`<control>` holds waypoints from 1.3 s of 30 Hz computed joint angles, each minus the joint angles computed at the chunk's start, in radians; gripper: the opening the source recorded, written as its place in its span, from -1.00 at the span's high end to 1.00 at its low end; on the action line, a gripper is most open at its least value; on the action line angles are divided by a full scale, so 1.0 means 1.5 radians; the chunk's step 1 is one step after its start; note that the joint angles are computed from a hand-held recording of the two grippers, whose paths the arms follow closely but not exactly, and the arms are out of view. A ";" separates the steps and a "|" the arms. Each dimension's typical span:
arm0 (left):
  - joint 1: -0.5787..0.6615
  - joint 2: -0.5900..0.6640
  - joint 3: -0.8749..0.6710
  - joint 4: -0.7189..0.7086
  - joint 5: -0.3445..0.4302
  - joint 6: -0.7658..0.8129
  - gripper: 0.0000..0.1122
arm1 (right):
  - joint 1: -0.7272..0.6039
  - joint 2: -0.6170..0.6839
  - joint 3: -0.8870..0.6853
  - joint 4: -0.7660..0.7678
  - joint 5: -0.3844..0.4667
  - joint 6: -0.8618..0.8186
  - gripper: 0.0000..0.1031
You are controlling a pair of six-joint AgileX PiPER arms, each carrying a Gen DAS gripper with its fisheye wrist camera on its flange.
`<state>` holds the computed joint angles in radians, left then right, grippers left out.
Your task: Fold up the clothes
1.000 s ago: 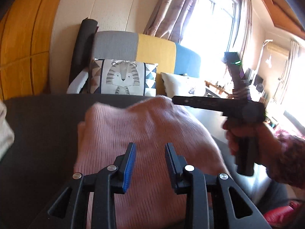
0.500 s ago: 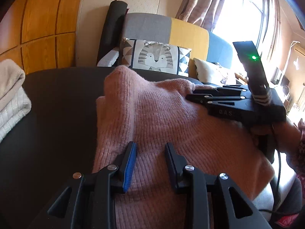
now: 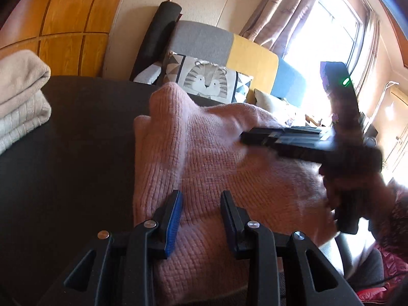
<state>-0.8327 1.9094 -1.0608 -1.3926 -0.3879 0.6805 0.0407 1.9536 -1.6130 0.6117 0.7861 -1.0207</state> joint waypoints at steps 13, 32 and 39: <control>-0.049 0.011 -0.001 -0.121 -0.069 0.123 0.44 | 0.142 0.252 -0.453 -0.075 0.252 0.222 0.61; -0.031 -0.099 0.165 0.162 -0.041 -0.242 0.43 | 0.069 -0.003 -0.054 0.123 0.081 0.050 0.38; 0.002 -0.147 0.165 -0.020 -0.075 -0.025 0.43 | -0.066 -0.161 0.200 0.230 0.000 -0.058 0.38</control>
